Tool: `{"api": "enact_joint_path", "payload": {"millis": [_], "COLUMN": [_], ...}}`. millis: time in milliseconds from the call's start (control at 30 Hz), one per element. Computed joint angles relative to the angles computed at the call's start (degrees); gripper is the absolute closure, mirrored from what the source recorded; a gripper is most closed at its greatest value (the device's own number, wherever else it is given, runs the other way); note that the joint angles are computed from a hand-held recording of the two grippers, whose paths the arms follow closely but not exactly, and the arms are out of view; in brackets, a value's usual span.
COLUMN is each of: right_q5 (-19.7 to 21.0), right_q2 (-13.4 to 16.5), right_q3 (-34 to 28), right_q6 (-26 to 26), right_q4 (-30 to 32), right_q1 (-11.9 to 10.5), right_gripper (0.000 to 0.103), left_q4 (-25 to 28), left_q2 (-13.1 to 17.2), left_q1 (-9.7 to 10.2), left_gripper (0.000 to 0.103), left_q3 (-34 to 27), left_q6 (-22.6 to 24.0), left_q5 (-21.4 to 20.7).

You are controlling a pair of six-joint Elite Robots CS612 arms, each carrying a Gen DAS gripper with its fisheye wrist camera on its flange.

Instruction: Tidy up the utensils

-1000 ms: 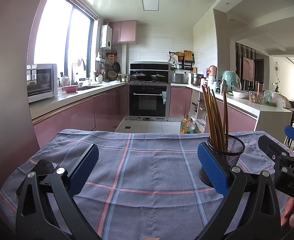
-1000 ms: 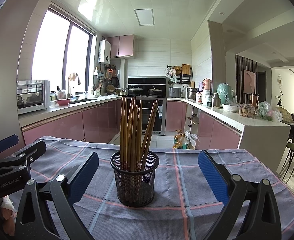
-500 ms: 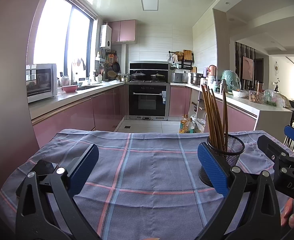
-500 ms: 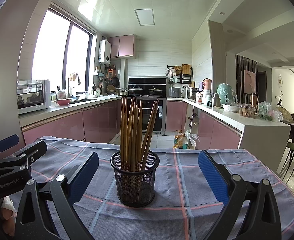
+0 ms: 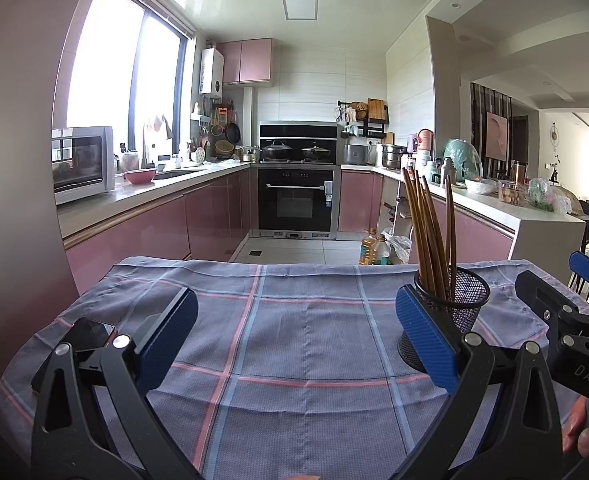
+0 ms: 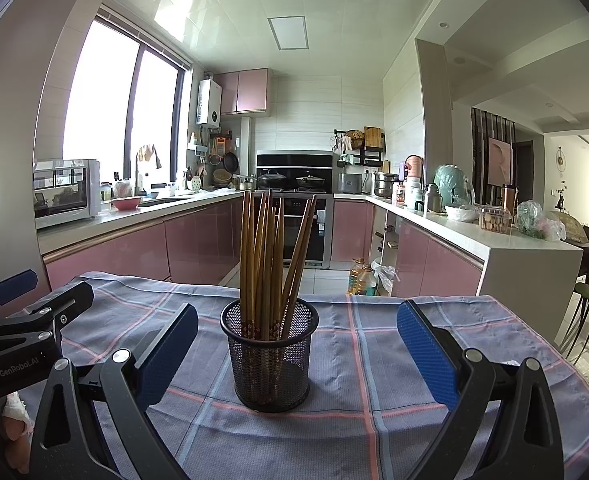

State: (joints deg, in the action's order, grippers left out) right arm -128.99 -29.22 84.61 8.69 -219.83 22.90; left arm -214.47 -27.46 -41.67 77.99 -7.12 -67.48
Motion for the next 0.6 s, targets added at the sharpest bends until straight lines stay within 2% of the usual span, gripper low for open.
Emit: {"api": "enact_joint_path", "payload": {"millis": [600], "right_q5": [0.11], "right_q2": [0.04], "right_q3": [0.02], "right_q6": [0.35], "right_q4": [0.19], "right_q1": [0.00], "right_gripper": [0.007], "left_q4": [0.44], "left_q2": [-0.01], "left_q1": [0.04], "left_gripper": [0.006], "left_q3": [0.12], "left_q6": [-0.04], "left_q5": [-0.20]}}
